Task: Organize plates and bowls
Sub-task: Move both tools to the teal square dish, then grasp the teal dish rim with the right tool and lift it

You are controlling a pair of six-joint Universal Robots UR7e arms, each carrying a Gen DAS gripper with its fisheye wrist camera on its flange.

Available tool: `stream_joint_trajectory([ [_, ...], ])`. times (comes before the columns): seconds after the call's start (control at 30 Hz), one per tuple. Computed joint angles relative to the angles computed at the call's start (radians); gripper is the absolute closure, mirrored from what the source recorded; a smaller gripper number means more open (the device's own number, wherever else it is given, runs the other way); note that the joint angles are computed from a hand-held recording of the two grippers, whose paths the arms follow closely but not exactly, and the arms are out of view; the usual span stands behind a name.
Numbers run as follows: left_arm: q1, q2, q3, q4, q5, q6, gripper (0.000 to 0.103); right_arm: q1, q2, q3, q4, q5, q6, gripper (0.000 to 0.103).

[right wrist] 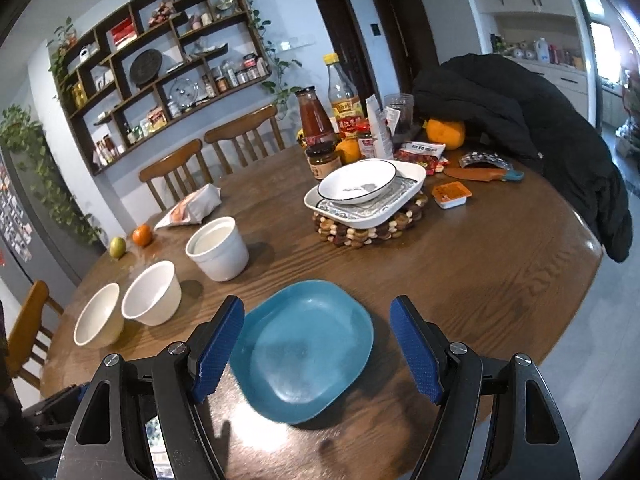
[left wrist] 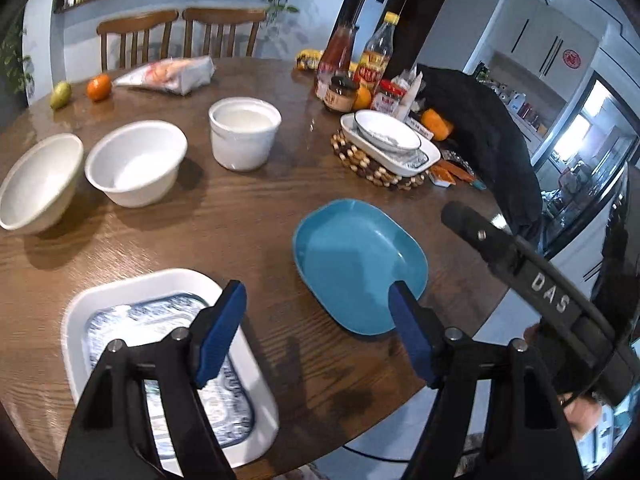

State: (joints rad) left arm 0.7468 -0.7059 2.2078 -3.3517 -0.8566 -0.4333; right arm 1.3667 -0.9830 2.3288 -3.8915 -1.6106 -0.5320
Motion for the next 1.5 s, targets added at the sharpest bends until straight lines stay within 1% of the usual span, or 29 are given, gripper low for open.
stream_joint_trajectory([
  [0.1,0.022,0.015,-0.031,0.03,-0.048,-0.016,0.039,-0.019,-0.034,-0.038,0.137,0.031,-0.007,0.026],
  [0.17,0.032,0.027,-0.055,0.064,-0.059,-0.032,0.04,-0.031,-0.049,-0.072,0.235,0.048,-0.007,0.026],
  [0.2,0.035,0.032,-0.064,0.071,-0.061,-0.035,0.04,-0.03,-0.05,-0.085,0.266,0.042,-0.005,0.026],
  [0.27,0.041,0.045,-0.082,0.086,-0.06,-0.046,0.042,-0.026,-0.043,-0.115,0.319,0.03,-0.019,0.026],
  [0.4,0.059,0.06,-0.111,0.12,-0.074,-0.063,0.044,-0.015,-0.02,-0.16,0.38,0.0,-0.057,0.026],
  [0.5,0.068,0.068,-0.129,0.144,-0.086,-0.068,0.045,-0.013,-0.001,-0.194,0.42,-0.016,-0.067,0.026],
  [0.57,0.072,0.075,-0.138,0.153,-0.085,-0.07,0.046,-0.013,0.014,-0.211,0.432,-0.024,-0.073,0.026],
  [0.67,0.08,0.083,-0.151,0.169,-0.09,-0.072,0.047,-0.017,0.028,-0.226,0.451,-0.027,-0.084,0.032],
  [0.73,0.085,0.087,-0.158,0.173,-0.1,-0.066,0.047,-0.022,0.035,-0.228,0.46,-0.017,-0.087,0.033],
  [0.8,0.088,0.091,-0.164,0.181,-0.102,-0.063,0.048,-0.027,0.036,-0.23,0.462,-0.007,-0.093,0.041],
  [0.87,0.089,0.096,-0.17,0.183,-0.097,-0.065,0.049,-0.03,0.036,-0.233,0.469,0.002,-0.098,0.044],
  [0.97,0.096,0.098,-0.177,0.192,-0.107,-0.071,0.049,-0.031,0.042,-0.247,0.486,-0.003,-0.094,0.044],
  [1.13,0.107,0.1,-0.187,0.207,-0.122,-0.08,0.049,-0.035,0.042,-0.267,0.559,-0.004,-0.086,0.044],
  [1.3,0.116,0.105,-0.196,0.218,-0.135,-0.081,0.049,-0.033,0.051,-0.278,0.573,-0.02,-0.079,0.044],
  [1.37,0.115,0.107,-0.197,0.214,-0.132,-0.077,0.049,-0.033,0.057,-0.276,0.556,-0.02,-0.088,0.044],
  [1.4,0.116,0.107,-0.198,0.214,-0.133,-0.078,0.049,-0.031,0.061,-0.272,0.54,-0.022,-0.099,0.046],
  [1.43,0.114,0.107,-0.198,0.216,-0.122,-0.085,0.049,-0.031,0.061,-0.269,0.534,-0.018,-0.106,0.05],
  [1.47,0.114,0.108,-0.198,0.213,-0.119,-0.084,0.049,-0.029,0.065,-0.265,0.519,-0.02,-0.115,0.058],
  [1.5,0.114,0.107,-0.196,0.212,-0.116,-0.083,0.049,-0.029,0.067,-0.261,0.505,-0.026,-0.119,0.06],
])
